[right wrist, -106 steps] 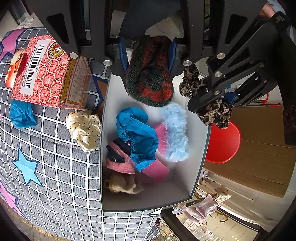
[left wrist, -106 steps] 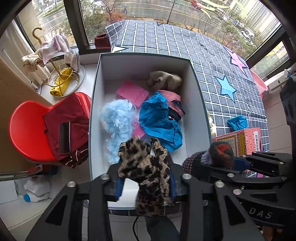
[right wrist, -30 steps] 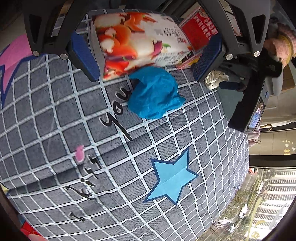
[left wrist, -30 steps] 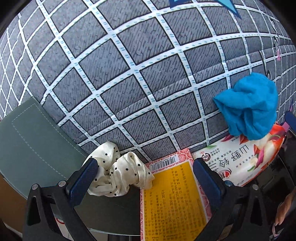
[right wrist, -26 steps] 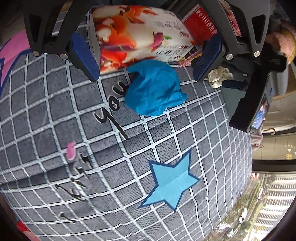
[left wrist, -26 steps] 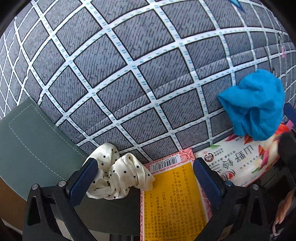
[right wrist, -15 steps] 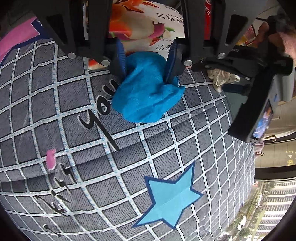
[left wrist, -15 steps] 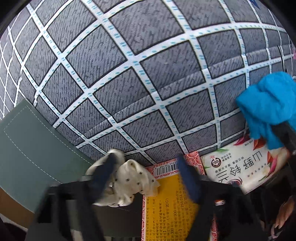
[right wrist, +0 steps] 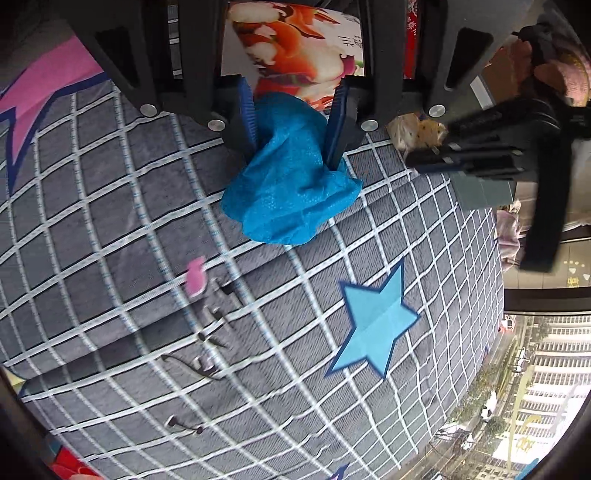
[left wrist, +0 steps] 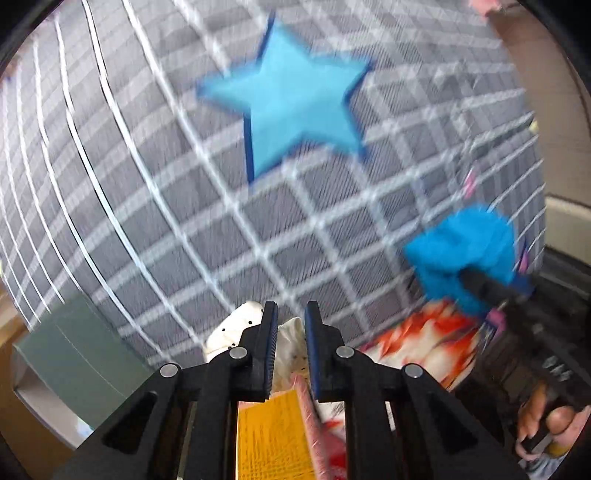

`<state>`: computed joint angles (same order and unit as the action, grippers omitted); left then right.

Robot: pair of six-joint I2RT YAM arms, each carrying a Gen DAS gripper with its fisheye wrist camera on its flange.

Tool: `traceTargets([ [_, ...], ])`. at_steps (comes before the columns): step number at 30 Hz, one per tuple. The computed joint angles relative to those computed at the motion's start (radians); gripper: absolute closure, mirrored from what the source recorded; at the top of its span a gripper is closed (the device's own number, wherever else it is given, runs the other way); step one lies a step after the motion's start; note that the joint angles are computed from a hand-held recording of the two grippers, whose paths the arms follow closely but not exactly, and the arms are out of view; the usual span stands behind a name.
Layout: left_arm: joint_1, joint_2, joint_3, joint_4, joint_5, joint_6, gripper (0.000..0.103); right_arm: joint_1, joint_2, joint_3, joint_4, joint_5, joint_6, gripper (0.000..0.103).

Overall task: Organize soft objects
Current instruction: 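Grasp the white polka-dot scrunchie with the left gripper while the right grasps the blue cloth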

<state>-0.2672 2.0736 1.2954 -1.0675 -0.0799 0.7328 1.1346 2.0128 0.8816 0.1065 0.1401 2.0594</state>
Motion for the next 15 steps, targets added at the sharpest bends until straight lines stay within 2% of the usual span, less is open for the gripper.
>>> traceTargets([
  [2, -0.005, -0.005, 0.037, -0.041, 0.041, -0.014, 0.079, 0.001, -0.013, -0.012, -0.005, 0.007, 0.008, 0.068],
  [4, -0.004, 0.004, 0.07, -0.081, 0.048, -0.01, 0.038, 0.005, -0.031, -0.04, 0.018, 0.018, 0.014, 0.068],
  [6, 0.003, -0.017, 0.044, -0.045, 0.006, 0.017, 0.025, 0.011, -0.046, -0.064, 0.045, 0.031, 0.017, 0.068],
  [7, 0.006, -0.009, 0.054, -0.049, -0.008, 0.014, 0.025, 0.01, -0.045, -0.07, 0.067, 0.033, 0.011, 0.067],
  [8, 0.018, 0.007, 0.067, -0.054, -0.025, 0.009, 0.025, 0.007, -0.041, -0.065, 0.071, 0.028, 0.005, 0.054],
  [10, 0.068, 0.028, 0.024, 0.006, -0.062, 0.03, 0.025, 0.006, -0.033, -0.037, 0.032, 0.021, -0.013, 0.038],
  [15, 0.079, 0.053, -0.041, 0.029, -0.102, -0.001, 0.025, -0.009, 0.007, 0.038, -0.06, -0.013, -0.072, 0.038],
])
